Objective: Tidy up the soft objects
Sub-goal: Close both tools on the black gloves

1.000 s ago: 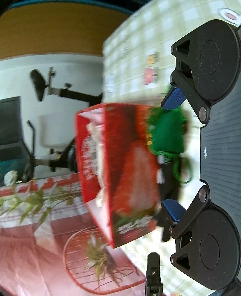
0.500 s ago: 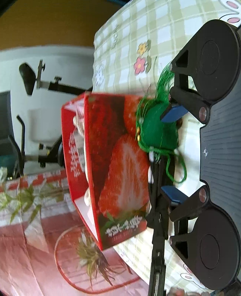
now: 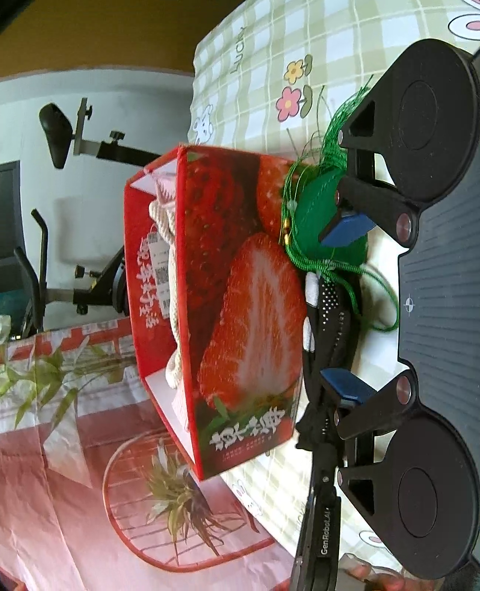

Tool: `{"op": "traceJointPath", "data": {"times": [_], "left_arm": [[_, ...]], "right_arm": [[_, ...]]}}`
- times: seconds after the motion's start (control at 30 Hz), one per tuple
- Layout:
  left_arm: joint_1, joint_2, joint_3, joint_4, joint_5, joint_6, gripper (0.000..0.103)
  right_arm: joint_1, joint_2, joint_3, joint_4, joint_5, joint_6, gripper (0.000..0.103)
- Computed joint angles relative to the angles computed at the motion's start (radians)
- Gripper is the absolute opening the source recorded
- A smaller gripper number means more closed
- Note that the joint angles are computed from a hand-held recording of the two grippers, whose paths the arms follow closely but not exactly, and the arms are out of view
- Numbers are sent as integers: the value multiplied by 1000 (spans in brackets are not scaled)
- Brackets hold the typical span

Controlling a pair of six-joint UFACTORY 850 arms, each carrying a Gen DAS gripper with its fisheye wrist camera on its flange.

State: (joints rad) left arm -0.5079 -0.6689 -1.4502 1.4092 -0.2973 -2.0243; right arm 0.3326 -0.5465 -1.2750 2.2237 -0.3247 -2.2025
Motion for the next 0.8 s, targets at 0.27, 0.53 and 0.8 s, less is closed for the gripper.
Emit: {"op": "traceJointPath", "data": {"times": [0.27,0.53,0.8], "left_arm": [[15,65,102,17,-48,-99,13],[18,49,83,0,-51,-75,14],[27,36,76,18,-26,-84,14]], "right_arm": [[22,-9,-23,-94,-13,52,70],[53,-77,-121,-300,-12,201,80],[61,-183,-245,-712,2,682,74]]}}
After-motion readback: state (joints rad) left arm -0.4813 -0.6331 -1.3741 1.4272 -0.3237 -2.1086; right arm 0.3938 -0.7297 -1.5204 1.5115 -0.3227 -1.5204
